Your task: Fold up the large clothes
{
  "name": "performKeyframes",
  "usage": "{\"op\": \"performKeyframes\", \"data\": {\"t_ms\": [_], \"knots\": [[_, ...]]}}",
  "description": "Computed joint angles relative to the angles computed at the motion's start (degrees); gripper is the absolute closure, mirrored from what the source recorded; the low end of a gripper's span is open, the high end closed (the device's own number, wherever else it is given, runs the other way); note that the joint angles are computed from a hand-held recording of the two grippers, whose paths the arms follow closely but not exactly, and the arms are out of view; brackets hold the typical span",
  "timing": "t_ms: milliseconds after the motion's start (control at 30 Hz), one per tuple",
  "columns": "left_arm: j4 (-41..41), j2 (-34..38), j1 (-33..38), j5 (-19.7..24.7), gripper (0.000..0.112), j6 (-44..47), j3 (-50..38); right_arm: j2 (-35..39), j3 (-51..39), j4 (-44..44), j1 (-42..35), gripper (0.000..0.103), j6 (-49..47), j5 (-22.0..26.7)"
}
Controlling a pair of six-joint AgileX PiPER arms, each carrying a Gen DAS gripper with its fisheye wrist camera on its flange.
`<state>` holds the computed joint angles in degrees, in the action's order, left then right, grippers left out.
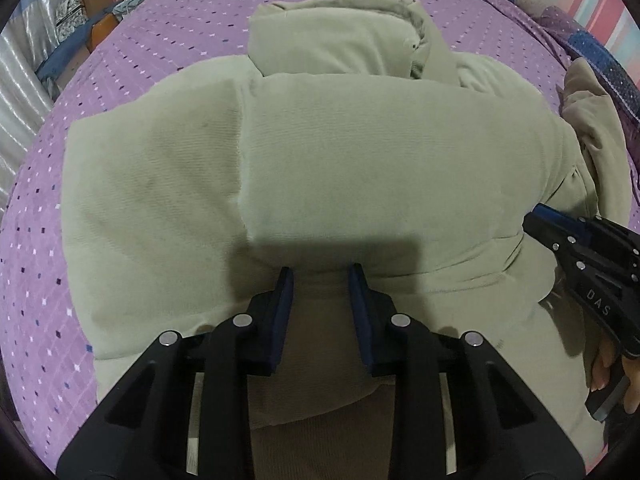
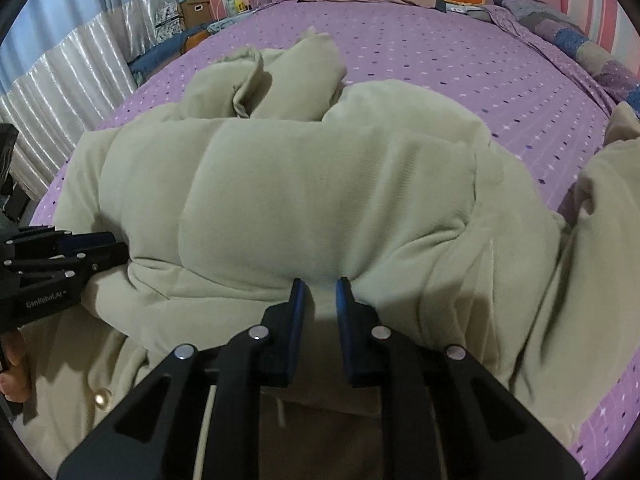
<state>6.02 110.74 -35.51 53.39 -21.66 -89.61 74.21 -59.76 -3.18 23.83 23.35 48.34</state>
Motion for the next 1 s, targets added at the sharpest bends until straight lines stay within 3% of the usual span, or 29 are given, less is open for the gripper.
{"op": "performKeyframes", "data": {"t_ms": [200, 467, 600, 700, 833, 1000], "knots": [[0.36, 1.13, -0.13, -1.83, 0.083, -0.38, 0.35, 0.07, 1.52, 1.56, -1.10, 0.088, -1.57, -2.54], [3.14, -5.65, -0.21, 0.93, 0.084, -0.92, 1.63, -2.73, -5.55, -0.35, 0.78, 0.086, 0.89, 4.81], [4.24, -7.61, 1.63, 1.71, 0.067, -0.06, -1.59, -1.68, -11.23, 0.18, -0.44, 0.086, -0.71, 6.76], [4.16, -4.07, 4.77, 4.07, 0.067, 1.50, -6.61, 1.88, -14.79, -0.51, -2.77, 0.086, -1.59, 7.43], [0.84, 1.97, 8.59, 7.06, 0.092, 4.49, -11.04, 8.03, -15.45, 5.63, -7.93, 0.087, -6.18, 7.29], [0.02, 4.35, 8.91, 4.76, 0.093, 4.60, -10.24, 11.28, -14.33, 3.83, -6.80, 0.088, -5.40, 5.26]]}}
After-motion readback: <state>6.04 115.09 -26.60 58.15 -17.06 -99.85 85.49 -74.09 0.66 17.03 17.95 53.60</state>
